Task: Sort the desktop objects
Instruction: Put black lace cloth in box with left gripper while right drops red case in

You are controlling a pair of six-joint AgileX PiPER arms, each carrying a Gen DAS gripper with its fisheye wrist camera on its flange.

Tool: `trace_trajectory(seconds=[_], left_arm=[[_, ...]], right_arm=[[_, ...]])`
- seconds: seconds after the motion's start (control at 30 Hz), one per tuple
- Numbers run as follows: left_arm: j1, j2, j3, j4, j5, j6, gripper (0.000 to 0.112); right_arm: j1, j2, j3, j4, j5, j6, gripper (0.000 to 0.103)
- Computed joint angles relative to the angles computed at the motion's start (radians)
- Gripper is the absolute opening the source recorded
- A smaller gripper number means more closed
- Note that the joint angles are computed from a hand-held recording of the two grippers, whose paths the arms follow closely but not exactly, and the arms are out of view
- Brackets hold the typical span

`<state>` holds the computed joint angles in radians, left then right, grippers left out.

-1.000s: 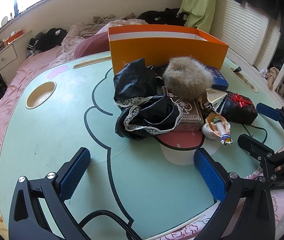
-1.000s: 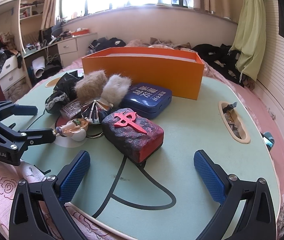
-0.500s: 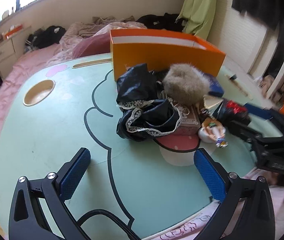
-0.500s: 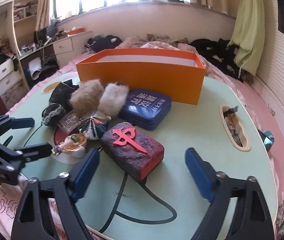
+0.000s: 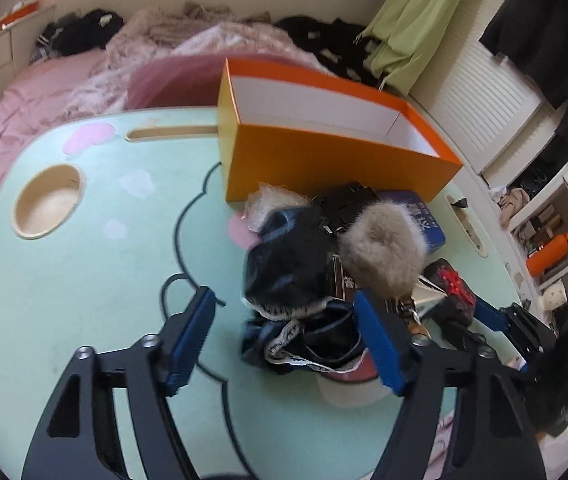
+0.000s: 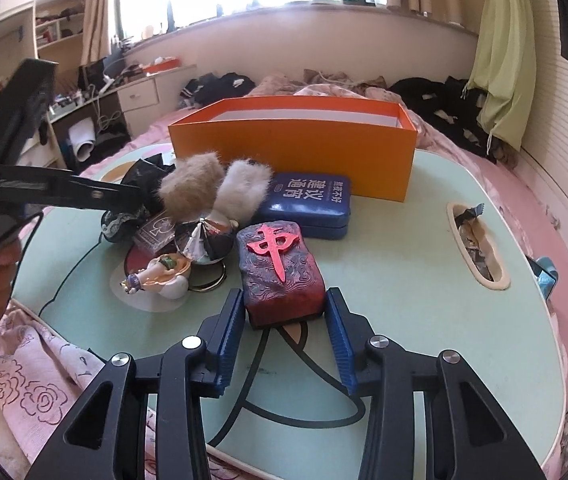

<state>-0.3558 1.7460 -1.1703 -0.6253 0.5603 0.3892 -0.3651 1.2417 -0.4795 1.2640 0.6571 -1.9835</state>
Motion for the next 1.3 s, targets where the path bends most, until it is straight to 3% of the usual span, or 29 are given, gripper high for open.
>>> trace_trajectory(seconds=[0.03, 0.07, 0.2, 0.27, 0.3, 0.33, 0.37, 0.43, 0.57, 0.67, 0.77, 0.87, 0.97, 1.07, 1.13, 1.2, 1.3], left_arm=[[-0.007, 0.011, -0.012, 0.02, 0.001, -0.025, 0.057], [-0.007, 0.016, -0.012, 0.008, 0.0, -0.015, 0.057], [-0.017, -0.015, 0.028, 0.004, -0.04, -0.006, 0.043], [-0.013, -0.047, 0.069, -0.044, -0.054, 0.059, 0.042], [-0.006, -0.056, 0.081, -0.071, -0.054, 0.093, 0.041], [0.0, -0.079, 0.11, -0.113, -0.058, 0.144, 0.041], [0.01, -0.096, 0.128, -0.14, -0.054, 0.181, 0.04], [0.03, -0.145, 0.169, -0.187, -0.043, 0.242, 0.04], [0.096, -0.229, 0.185, -0.261, 0.014, 0.299, 0.04], [0.095, -0.254, 0.112, -0.189, 0.015, 0.22, 0.04], [0.059, -0.206, -0.035, -0.031, 0.046, 0.065, 0.04], [0.035, -0.097, -0.231, 0.057, 0.111, -0.028, 0.04], [0.008, 0.041, -0.438, 0.135, 0.182, -0.116, 0.04], [-0.023, 0.192, -0.631, 0.222, 0.284, -0.206, 0.046], [-0.034, 0.218, -0.65, 0.279, 0.295, -0.261, 0.047], [-0.026, 0.206, -0.611, 0.261, 0.263, -0.251, 0.049], [0.011, 0.138, -0.486, 0.156, 0.198, -0.162, 0.057]], right_arm=[[0.01, -0.006, 0.006, 0.011, -0.019, -0.003, 0.057], [0.015, -0.009, 0.009, 0.016, -0.027, -0.007, 0.068], [0.046, -0.024, 0.011, 0.03, -0.058, -0.004, 0.069], [0.065, -0.018, 0.002, 0.032, -0.08, 0.015, 0.069], [0.073, -0.013, -0.002, 0.027, -0.09, 0.026, 0.067], [0.074, -0.001, -0.013, -0.003, -0.082, 0.056, 0.047], [0.063, 0.011, -0.027, -0.039, -0.061, 0.079, 0.039], [0.025, 0.017, -0.032, -0.036, -0.02, 0.067, 0.039], [-0.101, 0.013, -0.1, -0.089, 0.194, 0.134, 0.038], [-0.108, -0.013, -0.171, -0.087, 0.241, 0.191, 0.038], [-0.066, -0.013, -0.257, -0.077, 0.251, 0.261, 0.038], [0.025, 0.027, -0.369, -0.052, 0.198, 0.356, 0.038], [0.114, 0.113, -0.481, -0.034, 0.119, 0.441, 0.038], [0.165, 0.244, -0.61, -0.11, 0.1, 0.589, 0.039], [0.169, 0.305, -0.66, -0.152, 0.095, 0.681, 0.04], [0.137, 0.33, -0.673, -0.156, 0.143, 0.721, 0.046], [0.068, 0.31, -0.619, -0.09, 0.201, 0.649, 0.059]])
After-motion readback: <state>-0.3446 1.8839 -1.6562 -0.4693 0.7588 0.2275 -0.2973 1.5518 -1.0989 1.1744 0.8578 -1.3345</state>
